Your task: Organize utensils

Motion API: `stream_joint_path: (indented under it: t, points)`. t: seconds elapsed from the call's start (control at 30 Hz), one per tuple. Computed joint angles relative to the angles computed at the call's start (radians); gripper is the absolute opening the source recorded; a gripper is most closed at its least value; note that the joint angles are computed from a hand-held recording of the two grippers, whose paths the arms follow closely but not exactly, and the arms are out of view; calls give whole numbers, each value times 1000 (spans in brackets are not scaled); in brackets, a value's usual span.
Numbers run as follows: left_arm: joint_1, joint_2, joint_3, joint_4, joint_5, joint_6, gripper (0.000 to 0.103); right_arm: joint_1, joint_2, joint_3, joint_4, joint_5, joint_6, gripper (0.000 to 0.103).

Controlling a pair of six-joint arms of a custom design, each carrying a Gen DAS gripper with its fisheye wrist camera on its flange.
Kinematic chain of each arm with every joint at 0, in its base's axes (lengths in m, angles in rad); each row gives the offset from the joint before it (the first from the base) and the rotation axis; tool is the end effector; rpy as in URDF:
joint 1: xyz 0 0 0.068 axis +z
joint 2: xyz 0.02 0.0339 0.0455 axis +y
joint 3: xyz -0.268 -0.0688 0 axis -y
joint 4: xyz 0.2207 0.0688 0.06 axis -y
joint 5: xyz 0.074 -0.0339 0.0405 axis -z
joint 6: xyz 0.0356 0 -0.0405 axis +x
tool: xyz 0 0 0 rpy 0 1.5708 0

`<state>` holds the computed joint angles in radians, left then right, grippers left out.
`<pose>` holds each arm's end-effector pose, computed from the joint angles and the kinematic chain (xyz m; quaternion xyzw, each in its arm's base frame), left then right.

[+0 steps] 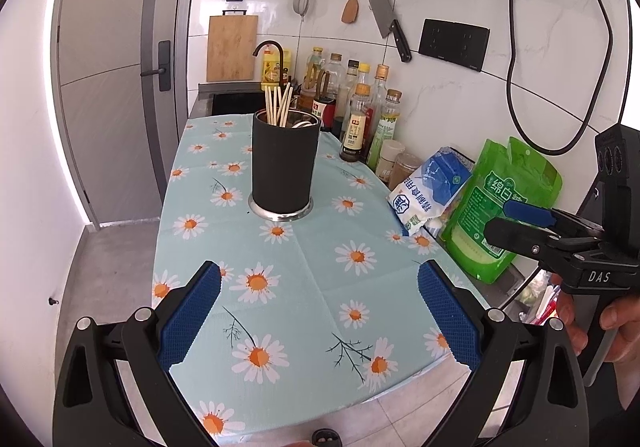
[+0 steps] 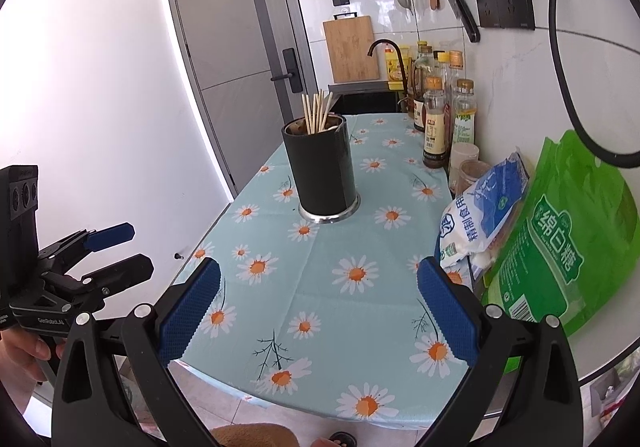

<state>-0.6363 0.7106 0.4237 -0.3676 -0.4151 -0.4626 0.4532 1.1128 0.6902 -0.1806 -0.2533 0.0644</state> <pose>0.1132 -0.0657 0.2185 -0.0147 0.8822 -0.0684 0.4656 0.1909 0.1029 0.2566 -0.2273 0.8503 0.2262 0.4174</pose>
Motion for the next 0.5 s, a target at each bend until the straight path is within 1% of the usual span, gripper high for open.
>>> stream_joint_path:
  t: [0.17, 0.5]
  points:
    - [8, -6, -18, 11, 11, 0, 96, 3, -9, -26, 14, 8, 13, 98]
    - [45, -30, -51, 41, 62, 34, 96, 46, -13, -40, 23, 64, 32, 98]
